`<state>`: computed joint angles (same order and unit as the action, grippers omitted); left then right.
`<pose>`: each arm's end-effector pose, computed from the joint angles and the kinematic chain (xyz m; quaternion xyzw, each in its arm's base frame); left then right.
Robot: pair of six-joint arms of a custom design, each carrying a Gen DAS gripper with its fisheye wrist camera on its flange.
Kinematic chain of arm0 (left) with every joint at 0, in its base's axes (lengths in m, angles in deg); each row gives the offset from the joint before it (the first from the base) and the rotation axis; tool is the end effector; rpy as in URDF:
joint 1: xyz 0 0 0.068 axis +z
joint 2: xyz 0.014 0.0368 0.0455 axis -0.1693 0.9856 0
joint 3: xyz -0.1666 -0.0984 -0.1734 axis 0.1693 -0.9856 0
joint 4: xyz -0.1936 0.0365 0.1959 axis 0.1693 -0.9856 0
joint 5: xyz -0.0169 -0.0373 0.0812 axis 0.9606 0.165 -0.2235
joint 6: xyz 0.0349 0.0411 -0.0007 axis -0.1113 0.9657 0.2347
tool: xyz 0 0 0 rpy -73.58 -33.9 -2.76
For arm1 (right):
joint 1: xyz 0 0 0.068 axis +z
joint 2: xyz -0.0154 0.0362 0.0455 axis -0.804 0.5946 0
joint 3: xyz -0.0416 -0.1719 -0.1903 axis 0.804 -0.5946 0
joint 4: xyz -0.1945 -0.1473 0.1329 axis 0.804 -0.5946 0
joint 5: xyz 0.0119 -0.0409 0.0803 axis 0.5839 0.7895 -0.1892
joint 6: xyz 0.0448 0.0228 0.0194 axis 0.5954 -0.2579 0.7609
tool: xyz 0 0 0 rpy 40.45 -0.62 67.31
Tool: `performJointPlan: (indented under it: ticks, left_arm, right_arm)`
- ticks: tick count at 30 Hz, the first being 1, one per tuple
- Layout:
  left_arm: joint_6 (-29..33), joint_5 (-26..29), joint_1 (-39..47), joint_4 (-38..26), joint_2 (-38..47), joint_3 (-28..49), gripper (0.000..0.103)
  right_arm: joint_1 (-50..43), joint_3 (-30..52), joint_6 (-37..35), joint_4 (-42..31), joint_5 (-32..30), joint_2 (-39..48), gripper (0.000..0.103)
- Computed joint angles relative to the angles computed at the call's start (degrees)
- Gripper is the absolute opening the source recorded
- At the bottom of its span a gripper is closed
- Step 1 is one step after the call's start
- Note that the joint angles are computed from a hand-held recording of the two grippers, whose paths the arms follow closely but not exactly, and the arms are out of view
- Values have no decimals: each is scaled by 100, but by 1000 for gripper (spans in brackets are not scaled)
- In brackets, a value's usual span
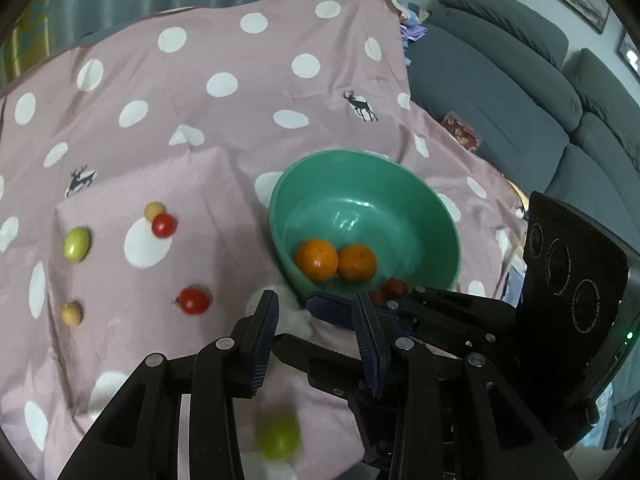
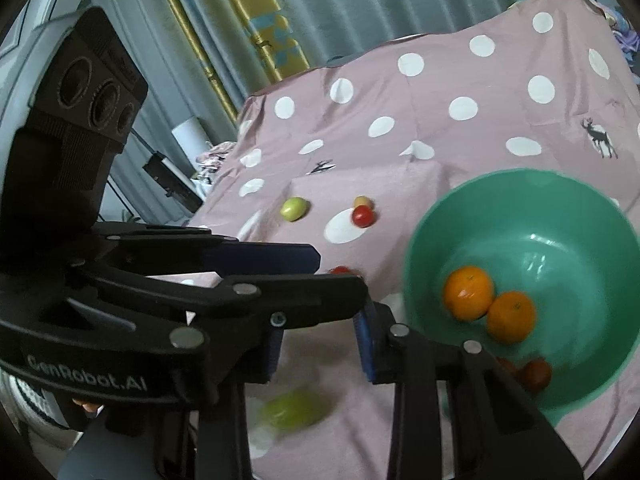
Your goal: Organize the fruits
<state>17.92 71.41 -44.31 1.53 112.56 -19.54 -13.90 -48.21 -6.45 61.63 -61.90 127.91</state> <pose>0.2188 -0.1472 0.2647 0.0219 0.9487 -0.1355 0.2848 0.2219 0.2016 0.1804 -0.2994 0.8231 0.3517 0.3303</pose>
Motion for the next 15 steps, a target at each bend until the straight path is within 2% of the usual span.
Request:
performJointPlan:
  ticks: [2, 3, 4, 7, 9, 12, 15]
  left_arm:
    - [200, 175, 248, 333, 166, -70, 37]
    - [181, 267, 401, 467, 236, -134, 37]
    - [69, 579, 656, 647, 205, -311, 37]
    - [-128, 1079, 1104, 901, -204, -846, 37]
    - [-150, 1218, 1305, 769, -485, -1074, 37]
    - [-95, 1148, 1473, 501, -888, -1292, 37]
    - [-37, 1413, 1971, 348, -1352, -1586, 37]
  right_arm:
    - [-126, 157, 47, 67, -111, 259, 31]
    - [-183, 229, 98, 99, -169, 400, 31]
    - [-181, 274, 101, 86, -99, 497, 32]
    - [-194, 94, 34, 194, -243, 416, 33]
    - [-187, -8, -43, 128, -265, 337, 33]
    - [-286, -27, 22, 128, -431, 361, 34]
    - [-273, 52, 70, 84, -447, 418, 38]
